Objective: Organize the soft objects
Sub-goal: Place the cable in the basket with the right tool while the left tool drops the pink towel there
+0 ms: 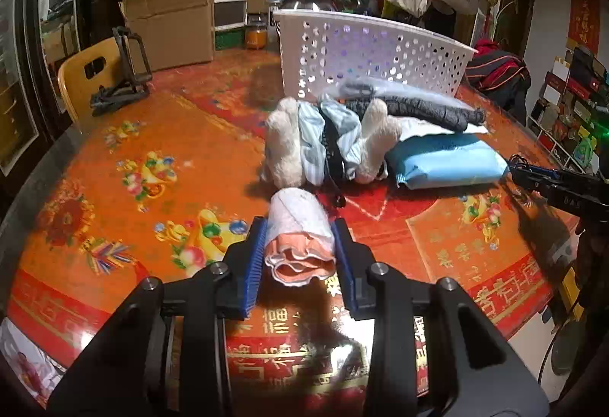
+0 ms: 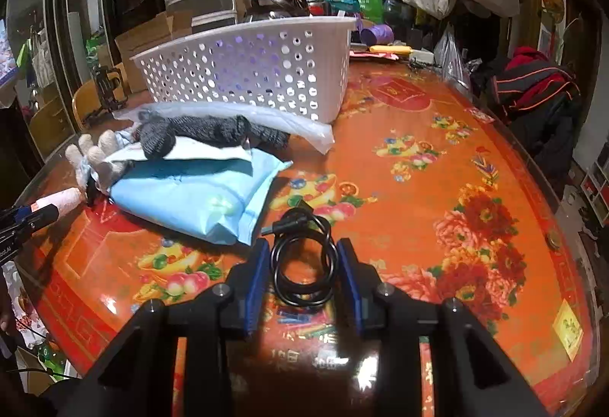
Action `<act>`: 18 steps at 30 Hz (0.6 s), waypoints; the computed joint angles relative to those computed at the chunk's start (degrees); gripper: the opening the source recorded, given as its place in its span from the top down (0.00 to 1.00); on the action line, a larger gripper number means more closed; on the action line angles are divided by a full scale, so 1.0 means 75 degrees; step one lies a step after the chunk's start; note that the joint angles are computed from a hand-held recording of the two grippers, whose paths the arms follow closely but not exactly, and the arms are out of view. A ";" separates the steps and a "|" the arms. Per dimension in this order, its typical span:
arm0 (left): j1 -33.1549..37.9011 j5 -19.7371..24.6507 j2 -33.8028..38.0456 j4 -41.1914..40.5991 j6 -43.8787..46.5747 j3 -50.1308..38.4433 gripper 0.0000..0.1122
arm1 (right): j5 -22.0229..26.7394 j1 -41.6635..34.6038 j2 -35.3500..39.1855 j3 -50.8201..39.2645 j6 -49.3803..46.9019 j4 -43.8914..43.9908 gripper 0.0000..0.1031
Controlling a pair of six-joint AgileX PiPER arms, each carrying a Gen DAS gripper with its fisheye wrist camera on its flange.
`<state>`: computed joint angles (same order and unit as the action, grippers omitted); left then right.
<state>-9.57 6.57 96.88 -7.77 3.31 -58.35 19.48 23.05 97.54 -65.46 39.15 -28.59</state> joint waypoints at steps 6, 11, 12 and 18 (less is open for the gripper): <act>0.0047 -0.0188 -0.0408 0.0329 -0.0346 0.0188 0.72 | 0.0031 0.0154 -0.0285 0.0061 0.0451 -0.0513 0.66; 0.0100 -0.0208 -0.0750 0.0004 -0.0072 0.0193 0.72 | 0.0105 0.0134 -0.0437 -0.0151 0.0123 -0.0259 0.66; 0.0120 -0.0172 -0.0787 -0.0032 -0.0067 0.0133 0.72 | 0.0141 0.0113 -0.0440 -0.0238 0.0016 -0.0176 0.66; 0.0284 0.0518 -0.0727 -0.0944 0.0774 -0.0980 0.72 | 0.0519 -0.0156 -0.0248 -0.1363 -0.1594 0.1153 0.66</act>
